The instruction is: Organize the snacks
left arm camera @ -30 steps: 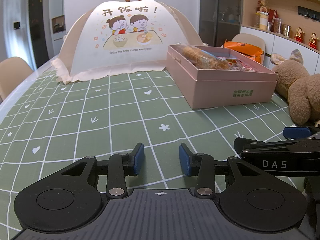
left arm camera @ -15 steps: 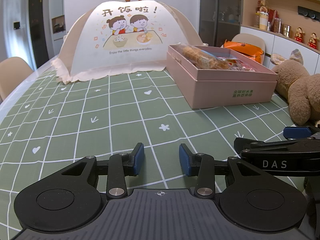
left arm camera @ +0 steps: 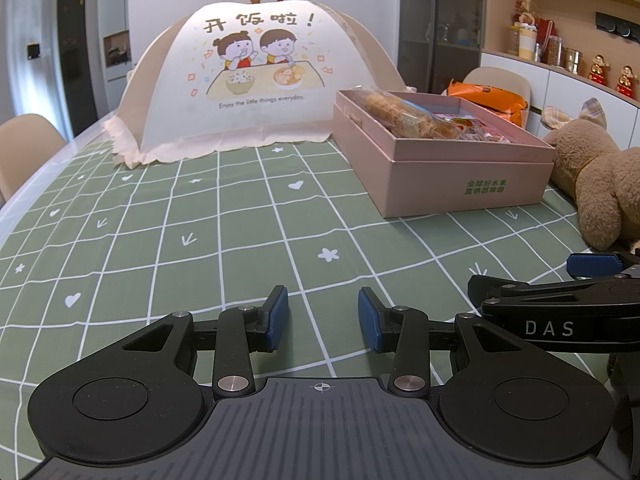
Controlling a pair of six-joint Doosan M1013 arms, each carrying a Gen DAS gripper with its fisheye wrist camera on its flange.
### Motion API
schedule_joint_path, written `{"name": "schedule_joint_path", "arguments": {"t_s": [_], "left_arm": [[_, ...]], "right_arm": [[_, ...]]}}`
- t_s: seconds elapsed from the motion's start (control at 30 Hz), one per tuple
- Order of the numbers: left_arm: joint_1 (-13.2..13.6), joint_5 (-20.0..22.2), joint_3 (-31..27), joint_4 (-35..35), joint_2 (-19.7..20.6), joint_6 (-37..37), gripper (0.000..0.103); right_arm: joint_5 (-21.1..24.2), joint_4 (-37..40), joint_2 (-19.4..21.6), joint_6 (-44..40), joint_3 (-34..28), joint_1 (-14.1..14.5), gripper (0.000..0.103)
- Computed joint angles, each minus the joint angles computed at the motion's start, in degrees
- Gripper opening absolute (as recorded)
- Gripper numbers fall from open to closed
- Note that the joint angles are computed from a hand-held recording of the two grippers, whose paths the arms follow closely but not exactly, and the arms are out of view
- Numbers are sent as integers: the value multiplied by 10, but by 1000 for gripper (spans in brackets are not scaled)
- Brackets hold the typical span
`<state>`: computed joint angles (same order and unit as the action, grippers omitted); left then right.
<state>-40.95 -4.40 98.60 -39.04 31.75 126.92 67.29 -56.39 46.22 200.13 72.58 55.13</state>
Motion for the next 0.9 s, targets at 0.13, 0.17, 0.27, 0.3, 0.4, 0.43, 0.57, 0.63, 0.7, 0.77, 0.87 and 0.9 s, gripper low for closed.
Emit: {"name": "schedule_joint_path", "arguments": {"t_s": [0.13, 0.17, 0.27, 0.3, 0.4, 0.43, 0.57, 0.63, 0.7, 0.77, 0.87, 0.9], "left_arm": [[0, 0, 0, 1, 0, 0, 44], [0, 0, 0, 1, 0, -1, 44], [0, 0, 0, 1, 0, -1, 44], [0, 0, 0, 1, 0, -1, 44], [0, 0, 0, 0, 0, 0, 44], [0, 0, 0, 0, 0, 0, 44], [0, -1, 0, -5, 0, 5, 44], [0, 0, 0, 0, 0, 0, 44], [0, 0, 0, 5, 0, -5, 44], [1, 1, 0, 19, 0, -19, 43], [1, 2, 0, 35, 0, -36, 43], [1, 1, 0, 25, 0, -26, 43]], "right_arm": [[0, 0, 0, 0, -1, 0, 103], [0, 0, 1, 0, -1, 0, 103], [0, 0, 1, -1, -1, 0, 103], [0, 0, 1, -1, -1, 0, 103], [0, 0, 1, 0, -1, 0, 103], [0, 0, 1, -1, -1, 0, 103], [0, 0, 1, -1, -1, 0, 103], [0, 0, 0, 0, -1, 0, 103], [0, 0, 1, 0, -1, 0, 103], [0, 0, 1, 0, -1, 0, 103], [0, 0, 0, 0, 0, 0, 103], [0, 0, 1, 0, -1, 0, 103]]}}
